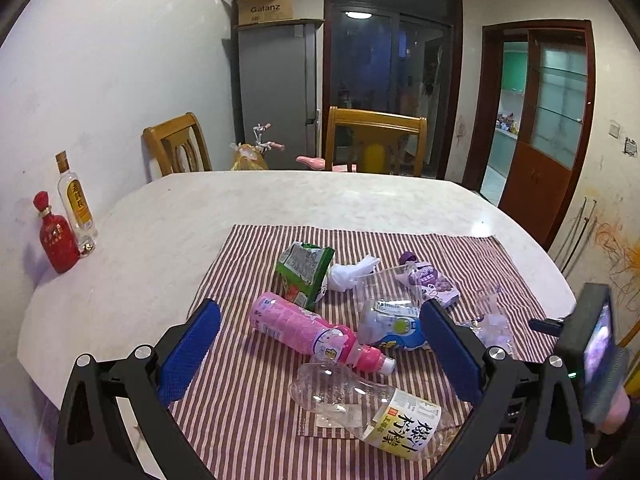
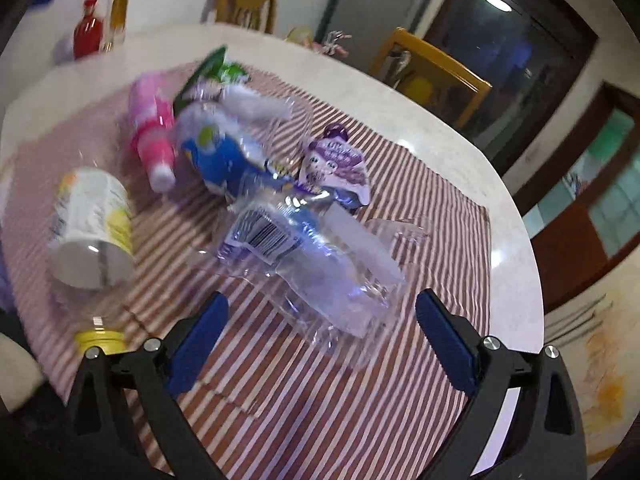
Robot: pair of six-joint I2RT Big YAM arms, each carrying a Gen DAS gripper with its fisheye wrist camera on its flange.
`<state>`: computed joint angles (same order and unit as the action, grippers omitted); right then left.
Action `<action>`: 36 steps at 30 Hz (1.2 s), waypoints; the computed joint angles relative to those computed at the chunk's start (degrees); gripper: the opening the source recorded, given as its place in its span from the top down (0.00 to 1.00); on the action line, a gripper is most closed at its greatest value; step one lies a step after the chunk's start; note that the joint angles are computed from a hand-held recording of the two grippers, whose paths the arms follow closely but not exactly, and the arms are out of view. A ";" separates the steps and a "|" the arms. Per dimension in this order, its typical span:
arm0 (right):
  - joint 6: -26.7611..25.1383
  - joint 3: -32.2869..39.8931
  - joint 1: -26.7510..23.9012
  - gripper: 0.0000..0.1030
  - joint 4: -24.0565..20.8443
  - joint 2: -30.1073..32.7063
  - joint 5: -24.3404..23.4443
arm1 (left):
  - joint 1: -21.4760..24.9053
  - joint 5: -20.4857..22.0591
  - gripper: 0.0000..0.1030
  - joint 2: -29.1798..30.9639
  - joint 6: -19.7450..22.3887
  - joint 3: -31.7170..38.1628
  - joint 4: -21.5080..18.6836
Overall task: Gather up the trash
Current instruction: 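Grasp the green snack bag with the left tool while the right tool grasps clear plastic wrap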
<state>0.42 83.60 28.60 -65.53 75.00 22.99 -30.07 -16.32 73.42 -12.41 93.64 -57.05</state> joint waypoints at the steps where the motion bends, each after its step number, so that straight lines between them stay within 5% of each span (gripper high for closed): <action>1: -0.89 0.06 -0.22 0.08 0.41 0.78 0.06 | 0.14 0.19 0.06 0.34 -0.17 0.30 -0.31; 5: -3.13 0.43 -0.98 0.17 1.30 2.81 0.40 | 0.53 0.18 0.06 1.70 -0.53 1.32 -1.73; 7: -2.54 1.40 -1.94 0.58 0.14 3.91 -1.52 | 0.98 0.32 0.06 2.48 -0.66 2.01 -2.51; 15: 6.68 2.74 -7.08 0.84 -2.43 2.92 -13.82 | 2.29 0.97 0.06 5.63 -0.50 4.50 -4.19; 20: 12.05 4.16 -9.44 0.85 -2.48 0.11 -17.15 | 3.28 1.87 0.06 8.37 0.49 5.86 -4.86; 27: 15.92 5.74 -10.00 0.85 -0.86 -1.55 -15.83 | 5.12 3.79 0.06 16.13 0.53 12.76 -8.55; 36: 16.81 8.16 -10.76 0.84 0.13 -0.37 -16.35 | 7.79 2.62 0.06 35.61 -1.36 34.36 -21.73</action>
<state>17.23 91.75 17.84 -65.40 74.64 6.65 -22.29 -13.71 109.04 -13.77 128.00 -78.78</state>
